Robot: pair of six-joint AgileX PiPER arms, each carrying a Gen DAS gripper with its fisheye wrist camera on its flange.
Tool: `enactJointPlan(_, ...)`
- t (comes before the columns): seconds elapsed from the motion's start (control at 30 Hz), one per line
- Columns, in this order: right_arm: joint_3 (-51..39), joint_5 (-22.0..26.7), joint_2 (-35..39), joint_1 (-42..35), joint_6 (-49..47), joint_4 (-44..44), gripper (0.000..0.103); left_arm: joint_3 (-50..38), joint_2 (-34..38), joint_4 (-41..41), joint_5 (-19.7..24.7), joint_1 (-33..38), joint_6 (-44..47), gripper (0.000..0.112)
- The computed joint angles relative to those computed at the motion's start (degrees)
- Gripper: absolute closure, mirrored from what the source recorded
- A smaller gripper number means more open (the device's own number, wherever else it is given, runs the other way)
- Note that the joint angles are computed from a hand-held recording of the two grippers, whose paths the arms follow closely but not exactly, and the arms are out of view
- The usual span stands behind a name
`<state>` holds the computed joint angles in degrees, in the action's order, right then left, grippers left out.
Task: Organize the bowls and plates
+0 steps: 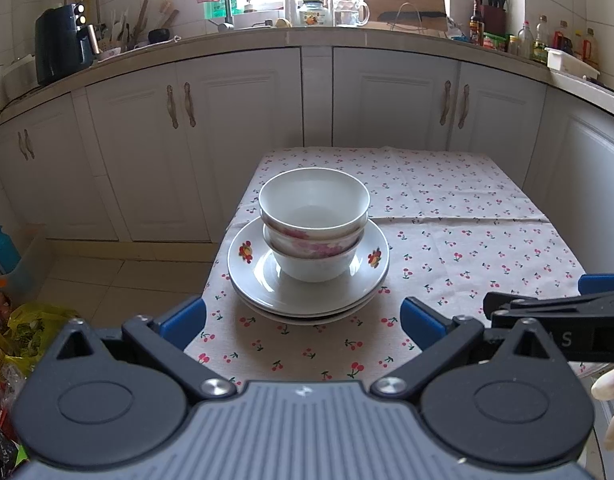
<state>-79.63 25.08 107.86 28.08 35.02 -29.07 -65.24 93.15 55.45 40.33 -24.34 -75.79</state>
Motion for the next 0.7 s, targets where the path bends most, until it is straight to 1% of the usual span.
enactJointPlan(0.7, -1.0, 0.7, 0.6, 0.1, -0.9, 0.4, 0.0, -0.6, 0.6, 0.1, 1.1, -0.3, -0.8, 0.01)
